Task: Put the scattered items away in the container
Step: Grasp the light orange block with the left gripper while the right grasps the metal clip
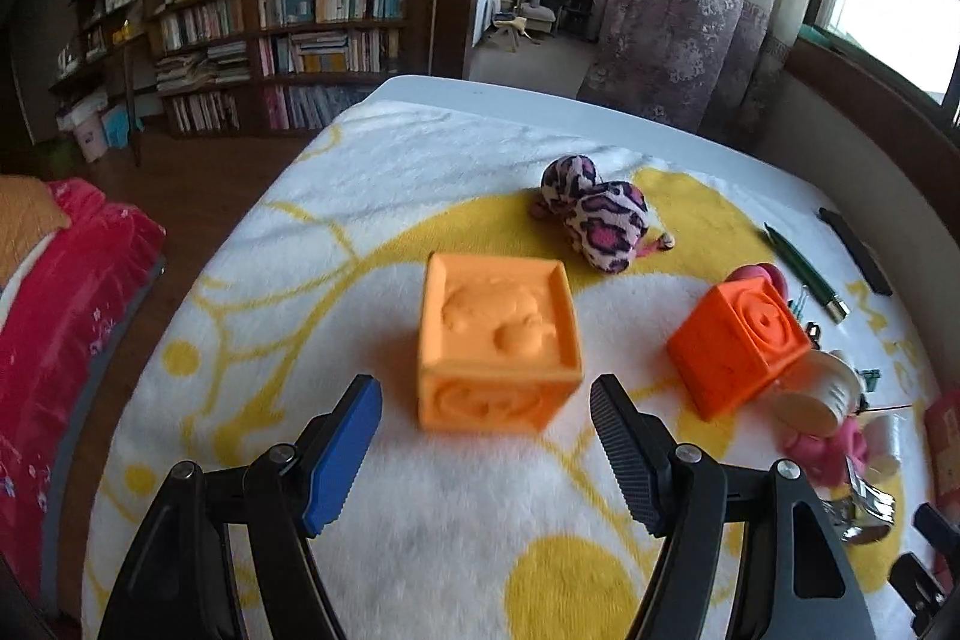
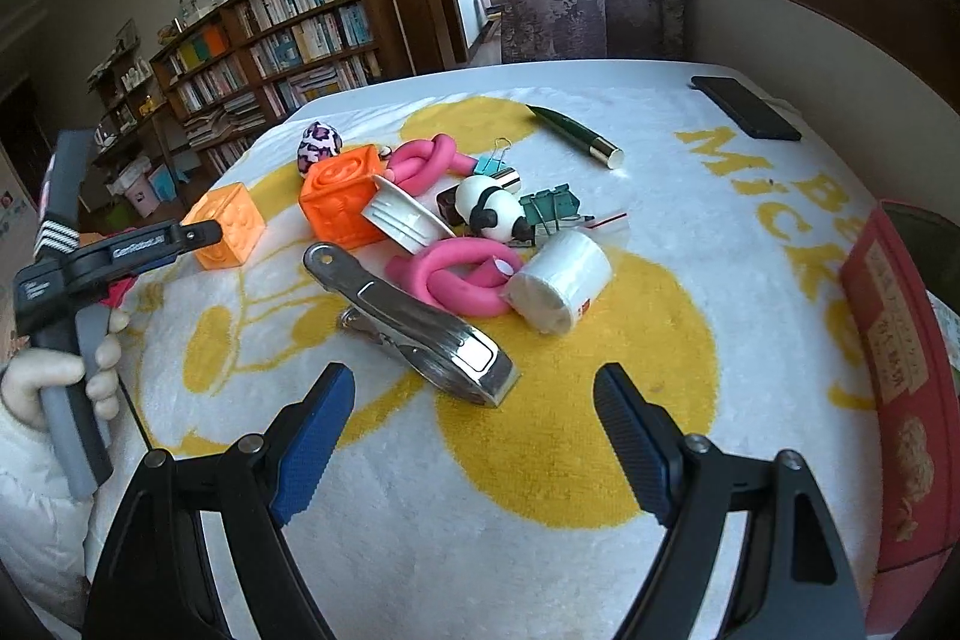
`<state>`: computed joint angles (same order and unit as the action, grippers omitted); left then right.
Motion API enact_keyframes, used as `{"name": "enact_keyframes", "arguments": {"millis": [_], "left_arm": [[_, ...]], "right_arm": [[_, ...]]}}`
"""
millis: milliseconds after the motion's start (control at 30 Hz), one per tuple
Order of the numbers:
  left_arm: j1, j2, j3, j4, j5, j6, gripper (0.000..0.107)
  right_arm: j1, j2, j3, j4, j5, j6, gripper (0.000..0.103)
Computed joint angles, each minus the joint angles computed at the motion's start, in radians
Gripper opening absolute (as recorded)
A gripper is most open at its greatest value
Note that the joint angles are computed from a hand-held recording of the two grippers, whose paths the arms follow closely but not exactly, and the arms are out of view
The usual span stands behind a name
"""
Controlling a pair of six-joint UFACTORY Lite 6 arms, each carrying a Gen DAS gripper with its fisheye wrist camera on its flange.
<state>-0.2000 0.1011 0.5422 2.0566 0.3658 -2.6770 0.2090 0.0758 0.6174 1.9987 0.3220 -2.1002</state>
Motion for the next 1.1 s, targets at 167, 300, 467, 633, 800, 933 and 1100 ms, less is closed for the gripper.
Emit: {"name": "enact_keyframes", "arguments": {"millis": [167, 300, 467, 633, 800, 933, 1100], "left_arm": [[0.038, 0.151, 0.113, 0.030, -0.014, 0.011, 0.074], [0.085, 0.207, 0.134, 0.196, -0.044, -0.138, 0.072], [0.083, 0.162, 0.100, 0.266, -0.040, -0.198, 0.054], [0.083, 0.116, 0.063, 0.354, -0.049, -0.286, 0.054], [0.081, 0.080, 0.037, 0.398, -0.050, -0.334, 0.054], [0.089, 0.091, 0.037, 0.450, -0.060, -0.383, 0.054], [0.080, 0.082, 0.027, 0.459, -0.054, -0.394, 0.054]], "right_arm": [[-0.012, 0.017, 0.008, -0.015, 0.016, 0.016, 0.085], [0.000, 0.031, 0.017, -0.017, 0.029, 0.005, 0.085], [0.051, 0.085, 0.060, 0.058, 0.014, -0.092, 0.085], [0.097, 0.173, 0.142, 0.122, -0.010, -0.188, 0.085], [0.132, 0.255, 0.217, 0.060, -0.040, -0.144, 0.066], [0.149, 0.286, 0.237, -0.006, -0.063, -0.077, 0.040], [0.132, 0.263, 0.217, -0.048, -0.027, -0.028, 0.026]]}}
